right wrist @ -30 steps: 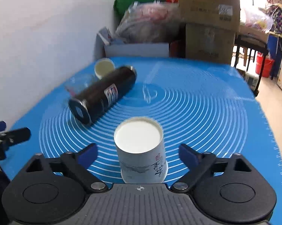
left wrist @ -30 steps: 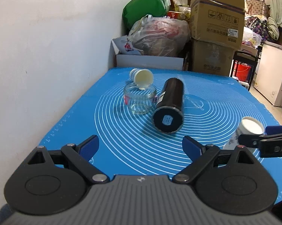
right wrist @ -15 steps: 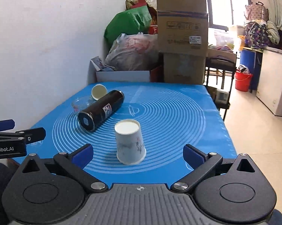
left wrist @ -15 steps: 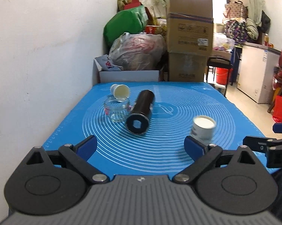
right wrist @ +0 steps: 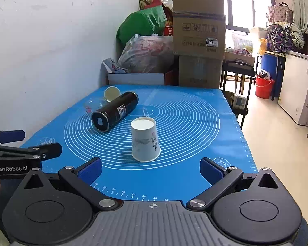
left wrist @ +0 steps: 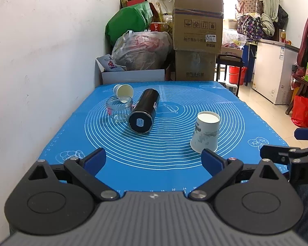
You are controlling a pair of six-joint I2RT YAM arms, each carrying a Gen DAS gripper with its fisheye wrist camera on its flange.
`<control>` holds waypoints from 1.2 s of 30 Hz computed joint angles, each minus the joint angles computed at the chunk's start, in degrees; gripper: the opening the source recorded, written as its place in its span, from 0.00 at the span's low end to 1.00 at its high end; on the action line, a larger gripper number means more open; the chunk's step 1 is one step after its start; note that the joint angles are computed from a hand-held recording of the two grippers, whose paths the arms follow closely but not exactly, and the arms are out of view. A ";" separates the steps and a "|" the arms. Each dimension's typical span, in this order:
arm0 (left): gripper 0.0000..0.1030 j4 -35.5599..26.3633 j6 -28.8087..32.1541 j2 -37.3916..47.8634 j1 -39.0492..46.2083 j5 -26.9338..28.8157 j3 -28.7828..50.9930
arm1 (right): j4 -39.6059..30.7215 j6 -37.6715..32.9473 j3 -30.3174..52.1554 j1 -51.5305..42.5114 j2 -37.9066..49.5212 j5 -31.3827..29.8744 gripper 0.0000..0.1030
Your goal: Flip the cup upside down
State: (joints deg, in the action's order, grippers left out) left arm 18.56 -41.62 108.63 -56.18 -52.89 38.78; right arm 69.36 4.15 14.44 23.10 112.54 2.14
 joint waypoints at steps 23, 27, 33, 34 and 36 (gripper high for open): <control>0.96 0.05 -0.31 -0.67 -0.58 -0.22 -0.88 | 1.13 -0.19 -1.61 0.33 -0.68 0.12 1.00; 0.96 0.00 -0.31 -0.82 -0.68 -0.28 -0.99 | 0.04 -0.10 -1.36 0.24 -1.37 -0.03 1.00; 0.96 -0.71 -0.68 -1.14 -0.94 -0.25 -0.99 | -0.21 -0.13 -1.52 0.04 -1.67 -0.48 1.00; 0.96 -0.82 -0.70 -1.21 -0.95 -0.20 -1.00 | -0.37 -0.07 -1.38 0.07 -1.67 -0.44 1.00; 0.96 -1.16 -0.82 -1.29 -1.15 -0.26 -0.94 | -0.34 0.02 -1.48 -0.01 -1.72 -0.60 1.00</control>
State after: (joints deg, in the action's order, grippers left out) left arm 17.40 -42.43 107.33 -57.33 -53.15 37.84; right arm 69.02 4.17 12.96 23.09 110.82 1.55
